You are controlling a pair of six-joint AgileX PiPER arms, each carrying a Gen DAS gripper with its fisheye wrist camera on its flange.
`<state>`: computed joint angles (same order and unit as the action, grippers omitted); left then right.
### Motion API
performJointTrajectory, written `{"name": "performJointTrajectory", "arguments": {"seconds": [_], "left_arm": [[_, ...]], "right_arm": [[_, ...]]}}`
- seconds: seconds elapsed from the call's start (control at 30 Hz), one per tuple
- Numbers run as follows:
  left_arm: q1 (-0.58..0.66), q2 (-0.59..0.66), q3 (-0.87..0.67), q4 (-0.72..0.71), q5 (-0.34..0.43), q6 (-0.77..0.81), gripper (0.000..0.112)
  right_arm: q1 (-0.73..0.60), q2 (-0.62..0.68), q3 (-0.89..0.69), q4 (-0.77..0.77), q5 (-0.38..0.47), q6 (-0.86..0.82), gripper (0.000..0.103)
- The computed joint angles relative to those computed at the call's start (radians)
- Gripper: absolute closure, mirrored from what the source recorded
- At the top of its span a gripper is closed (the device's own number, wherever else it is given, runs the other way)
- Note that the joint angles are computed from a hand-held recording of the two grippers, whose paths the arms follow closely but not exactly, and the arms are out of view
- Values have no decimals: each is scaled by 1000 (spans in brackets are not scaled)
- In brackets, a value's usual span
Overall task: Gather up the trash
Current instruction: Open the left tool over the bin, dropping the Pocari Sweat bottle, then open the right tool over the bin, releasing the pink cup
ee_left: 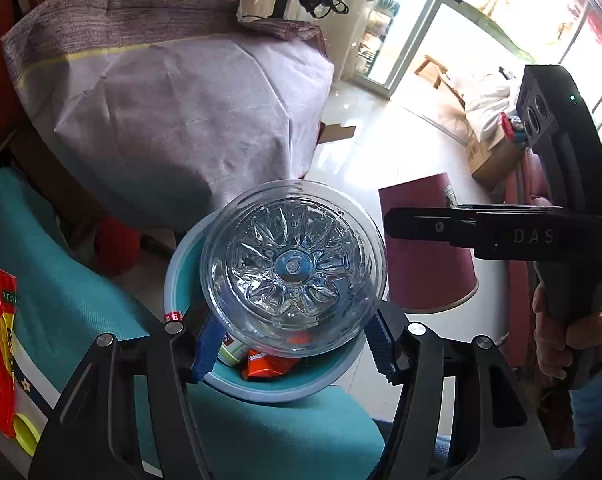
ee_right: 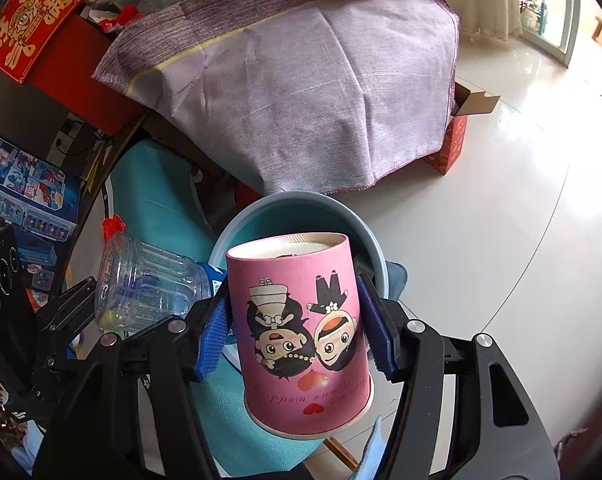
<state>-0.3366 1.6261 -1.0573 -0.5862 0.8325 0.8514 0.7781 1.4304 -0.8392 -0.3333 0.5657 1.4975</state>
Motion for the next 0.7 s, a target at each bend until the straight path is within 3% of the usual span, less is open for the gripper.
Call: {"name": "performJointTrajectory", "arguments": {"seconds": [0.13,0.23,0.27,0.7], "left_arm": [[-18,26,-6,-3,14,-4,48],[-39,29,9,48,-35,-56,23],[-36,21,25,54,-59,-55,21],[54,29,82,88,-100,-48,20]], "right_arm": [[2,-5,0,-6,19,12,46],[6,-2,0,-7,26,17,46],[7,2,-1,-4,24,14,46],[-15,133,-56,131,-37,-141,46]]}}
